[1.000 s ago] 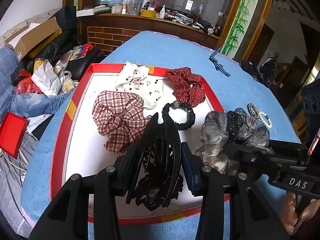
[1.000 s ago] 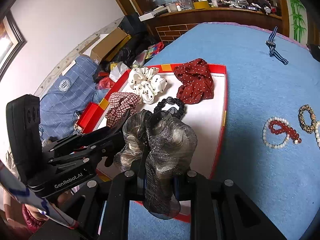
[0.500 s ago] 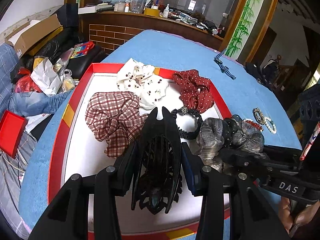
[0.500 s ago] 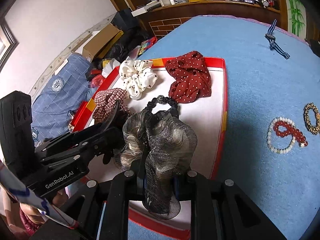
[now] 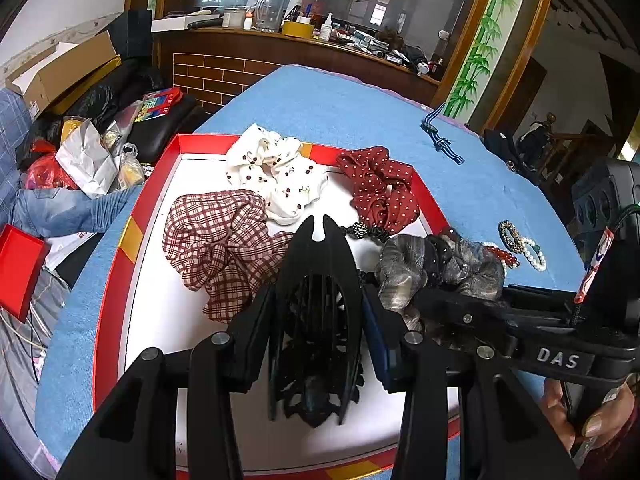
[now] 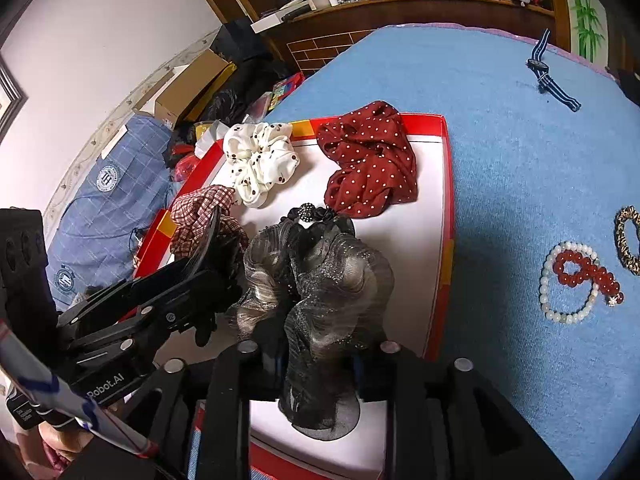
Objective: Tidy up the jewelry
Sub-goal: 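Lower the sheer scrunchie into the box with the right gripper while the left gripper releases the claw clip there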
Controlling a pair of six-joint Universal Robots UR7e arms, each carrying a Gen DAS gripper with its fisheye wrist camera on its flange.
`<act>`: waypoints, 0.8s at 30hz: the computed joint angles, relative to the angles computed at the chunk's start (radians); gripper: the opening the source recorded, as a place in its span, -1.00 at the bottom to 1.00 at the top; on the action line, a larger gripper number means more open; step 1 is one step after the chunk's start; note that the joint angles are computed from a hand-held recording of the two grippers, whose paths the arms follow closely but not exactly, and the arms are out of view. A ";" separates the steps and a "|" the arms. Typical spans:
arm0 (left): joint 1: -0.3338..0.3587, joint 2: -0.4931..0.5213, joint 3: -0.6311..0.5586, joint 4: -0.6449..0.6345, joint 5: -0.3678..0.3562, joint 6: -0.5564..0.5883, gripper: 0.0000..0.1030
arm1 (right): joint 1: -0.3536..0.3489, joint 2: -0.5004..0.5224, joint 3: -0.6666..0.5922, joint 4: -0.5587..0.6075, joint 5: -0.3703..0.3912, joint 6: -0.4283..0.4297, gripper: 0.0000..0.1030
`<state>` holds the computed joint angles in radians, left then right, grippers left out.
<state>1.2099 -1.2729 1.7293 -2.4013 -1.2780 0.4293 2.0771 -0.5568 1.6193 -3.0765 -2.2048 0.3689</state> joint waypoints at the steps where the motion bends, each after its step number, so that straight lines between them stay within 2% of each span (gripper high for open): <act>1: -0.002 -0.003 0.003 -0.001 -0.002 0.004 -0.18 | 0.002 -0.003 0.002 -0.001 0.003 0.000 -0.16; 2: -0.004 -0.006 0.005 -0.002 -0.003 0.006 -0.18 | 0.003 -0.005 0.003 -0.003 0.003 -0.002 0.00; 3: -0.006 -0.009 0.007 -0.003 -0.005 0.006 -0.18 | 0.006 -0.006 0.005 -0.008 -0.001 -0.005 0.07; 24: -0.058 -0.078 0.064 -0.018 -0.013 0.007 -0.18 | 0.053 -0.094 0.130 -0.164 -0.022 -0.004 0.08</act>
<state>1.1522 -1.3513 1.7932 -2.4189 -1.2909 0.4362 2.1303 -0.6505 1.7488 -3.2409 -2.2267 0.3652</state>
